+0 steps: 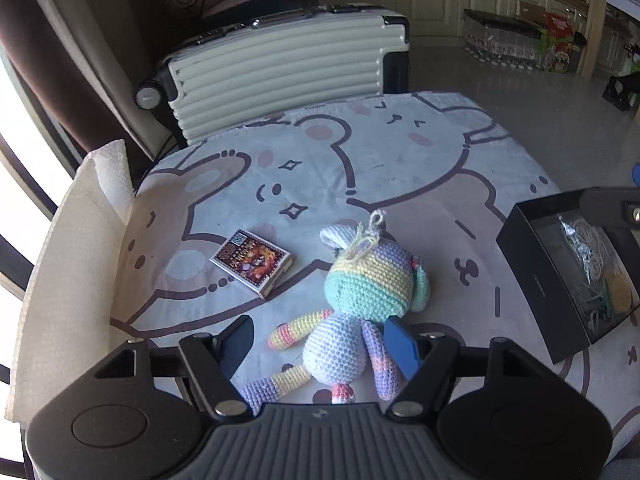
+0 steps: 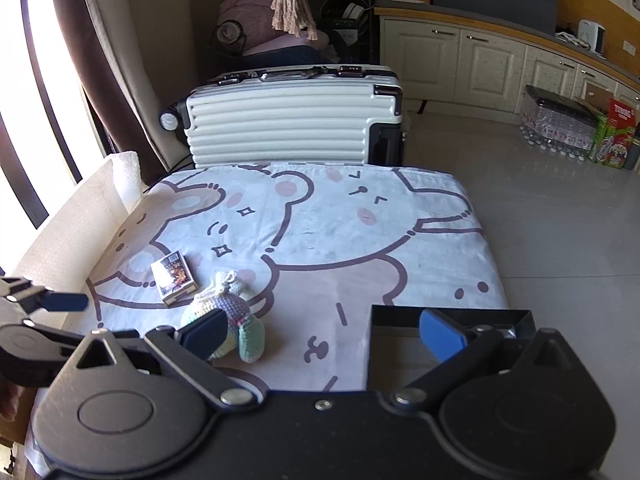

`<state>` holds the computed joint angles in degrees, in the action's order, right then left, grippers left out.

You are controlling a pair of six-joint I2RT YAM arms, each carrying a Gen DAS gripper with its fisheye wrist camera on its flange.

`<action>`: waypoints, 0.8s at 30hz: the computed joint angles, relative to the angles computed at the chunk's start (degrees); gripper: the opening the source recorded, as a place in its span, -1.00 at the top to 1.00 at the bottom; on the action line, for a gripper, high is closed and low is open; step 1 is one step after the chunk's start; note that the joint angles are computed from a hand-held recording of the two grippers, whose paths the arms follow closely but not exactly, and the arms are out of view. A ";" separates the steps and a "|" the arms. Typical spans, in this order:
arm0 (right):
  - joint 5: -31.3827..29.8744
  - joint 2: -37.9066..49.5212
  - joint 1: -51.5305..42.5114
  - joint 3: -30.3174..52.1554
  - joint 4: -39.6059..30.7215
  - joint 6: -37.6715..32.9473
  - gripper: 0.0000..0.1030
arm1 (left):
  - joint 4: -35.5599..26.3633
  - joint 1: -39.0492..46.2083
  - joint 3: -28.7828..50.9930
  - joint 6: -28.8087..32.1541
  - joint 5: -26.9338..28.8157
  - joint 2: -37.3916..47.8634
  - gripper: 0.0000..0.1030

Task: Organize objects
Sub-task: 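Reach the left tool toward the crocheted plush bunny while the right tool approaches the card box, then close the left tool around the body of the crocheted plush bunny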

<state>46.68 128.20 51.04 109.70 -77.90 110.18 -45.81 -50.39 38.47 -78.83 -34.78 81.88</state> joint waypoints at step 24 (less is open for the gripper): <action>-2.68 -7.64 -9.48 -22.34 32.84 -17.26 -1.00 | 44.42 20.79 -11.79 38.17 13.72 15.73 -0.32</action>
